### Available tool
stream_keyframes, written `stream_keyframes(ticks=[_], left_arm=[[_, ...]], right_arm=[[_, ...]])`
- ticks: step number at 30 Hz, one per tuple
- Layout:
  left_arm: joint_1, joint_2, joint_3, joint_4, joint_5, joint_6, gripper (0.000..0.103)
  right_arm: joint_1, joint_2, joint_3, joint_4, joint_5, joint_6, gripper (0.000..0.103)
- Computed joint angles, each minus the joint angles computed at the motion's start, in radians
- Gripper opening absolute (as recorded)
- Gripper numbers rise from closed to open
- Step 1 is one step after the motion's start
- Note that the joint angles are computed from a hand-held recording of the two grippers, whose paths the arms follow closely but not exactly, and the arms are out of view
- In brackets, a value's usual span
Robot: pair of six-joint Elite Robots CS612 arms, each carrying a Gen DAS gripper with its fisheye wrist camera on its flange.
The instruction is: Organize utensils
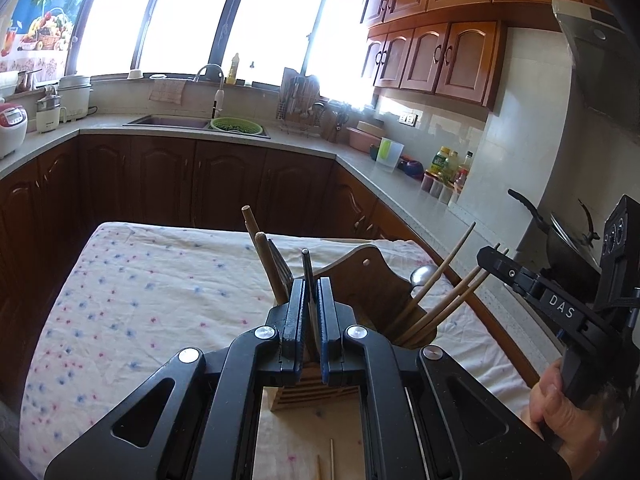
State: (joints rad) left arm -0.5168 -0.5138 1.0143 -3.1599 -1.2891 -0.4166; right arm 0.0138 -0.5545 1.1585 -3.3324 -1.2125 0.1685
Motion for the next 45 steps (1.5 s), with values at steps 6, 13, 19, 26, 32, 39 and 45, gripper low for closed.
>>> stream_keyframes(ticks=[6, 13, 19, 26, 32, 39, 45], left_arm=[[0.003, -0.001, -0.005, 0.018, -0.013, -0.003, 0.005], [0.002, -0.021, 0.022, 0.008, -0.024, -0.008, 0.007], [-0.014, -0.055, 0.079, -0.067, 0.027, 0.026, 0.025], [-0.026, -0.098, 0.191, -0.129, 0.071, -0.012, 0.038], [-0.047, -0.128, 0.291, -0.152, 0.123, -0.037, 0.054], [-0.064, -0.159, 0.411, -0.198, 0.129, -0.126, 0.072], [-0.088, -0.181, 0.501, -0.239, 0.176, -0.166, 0.084]], right_arm=[[-0.002, 0.001, -0.006, 0.010, 0.007, 0.007, 0.006], [-0.013, -0.006, 0.008, -0.038, 0.038, 0.048, 0.028], [-0.023, -0.034, 0.055, -0.157, 0.045, 0.104, 0.059], [-0.036, -0.068, 0.141, -0.258, 0.048, 0.142, 0.074], [-0.041, -0.089, 0.243, -0.282, 0.067, 0.138, 0.080], [-0.041, -0.107, 0.356, -0.310, 0.080, 0.128, 0.091], [-0.031, -0.116, 0.457, -0.404, 0.082, 0.075, 0.102]])
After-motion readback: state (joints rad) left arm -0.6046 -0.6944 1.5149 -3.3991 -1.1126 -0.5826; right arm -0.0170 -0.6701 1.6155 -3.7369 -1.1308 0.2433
